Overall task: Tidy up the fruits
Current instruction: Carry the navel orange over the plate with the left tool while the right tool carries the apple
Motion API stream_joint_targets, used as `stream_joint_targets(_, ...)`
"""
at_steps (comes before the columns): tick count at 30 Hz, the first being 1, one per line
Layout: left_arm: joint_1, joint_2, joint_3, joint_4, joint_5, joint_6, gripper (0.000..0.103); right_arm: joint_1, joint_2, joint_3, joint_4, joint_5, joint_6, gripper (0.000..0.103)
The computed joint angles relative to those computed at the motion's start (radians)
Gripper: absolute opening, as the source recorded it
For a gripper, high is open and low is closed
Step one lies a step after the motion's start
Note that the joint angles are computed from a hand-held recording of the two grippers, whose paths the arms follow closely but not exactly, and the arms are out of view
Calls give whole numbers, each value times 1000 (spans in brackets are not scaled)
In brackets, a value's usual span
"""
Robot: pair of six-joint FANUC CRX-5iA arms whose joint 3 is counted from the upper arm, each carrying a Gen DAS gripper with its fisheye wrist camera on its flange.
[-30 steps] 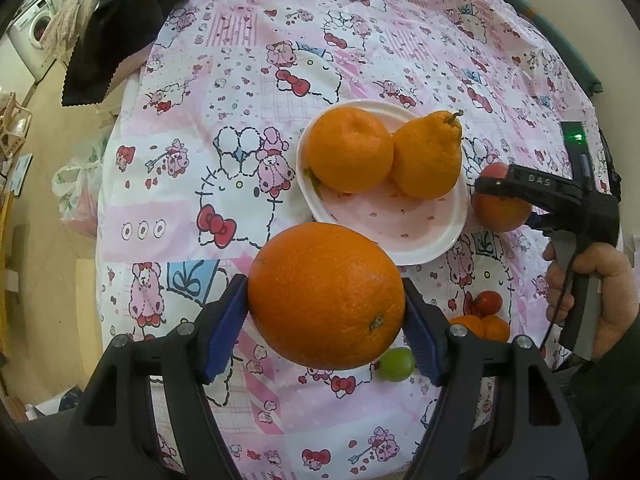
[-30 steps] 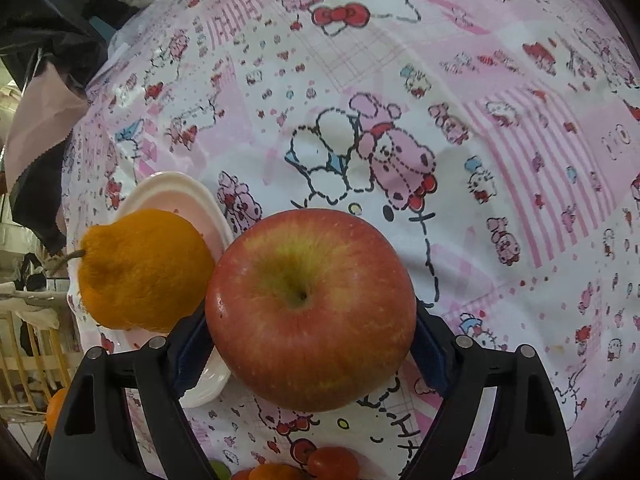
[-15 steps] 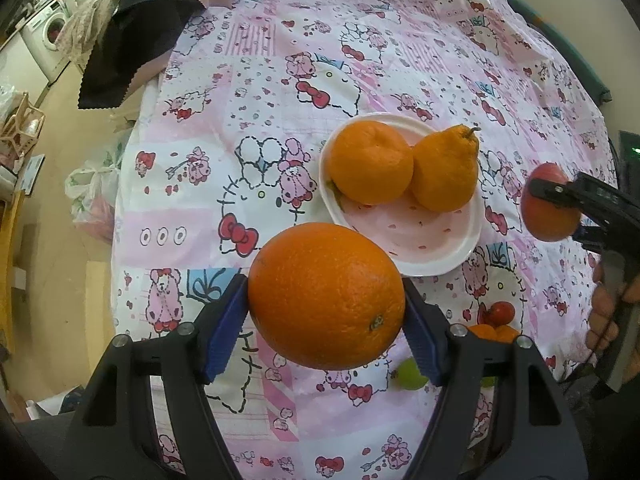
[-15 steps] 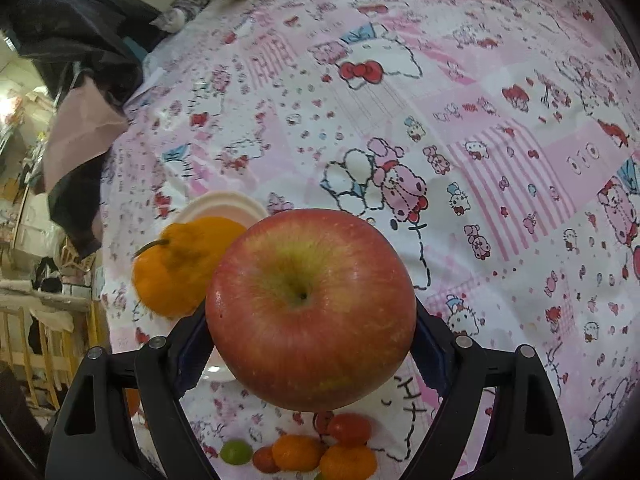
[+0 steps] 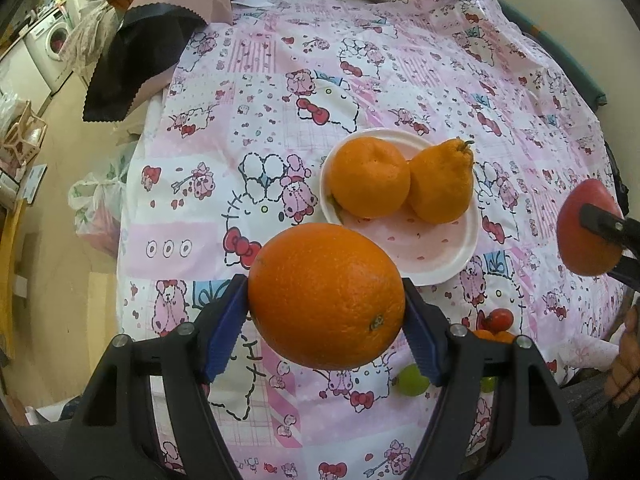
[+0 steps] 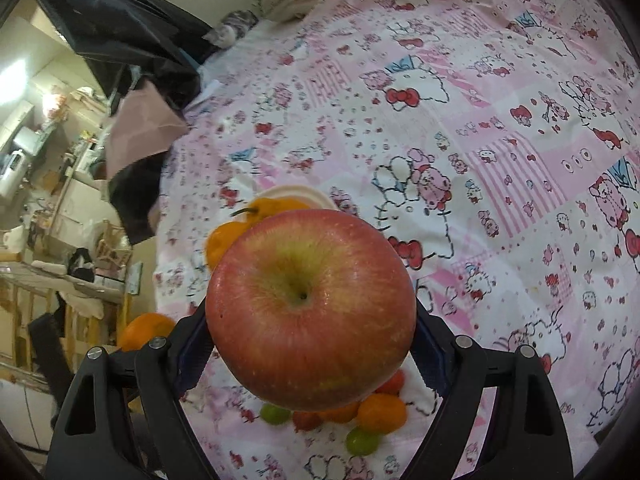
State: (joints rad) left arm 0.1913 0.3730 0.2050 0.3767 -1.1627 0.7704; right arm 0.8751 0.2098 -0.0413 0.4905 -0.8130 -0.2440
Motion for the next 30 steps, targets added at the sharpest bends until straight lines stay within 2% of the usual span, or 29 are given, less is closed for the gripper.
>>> stream_joint_targets(8,11,-15,-30,73,-3,-46,70,34,2,1,66,5,-1,87)
stream_joint_targets(13,13,-39,-44,111,9,-75,70,30,-1,-10,118,42,-5,87)
stream_joint_targets(22,-10,-8,47,125,-25,-69,70,7,11,-6,176,85,5,87)
stream_joint_targets(30,-61,62,150,114,-39,-45,70,-28,52,45,128,86,82,87)
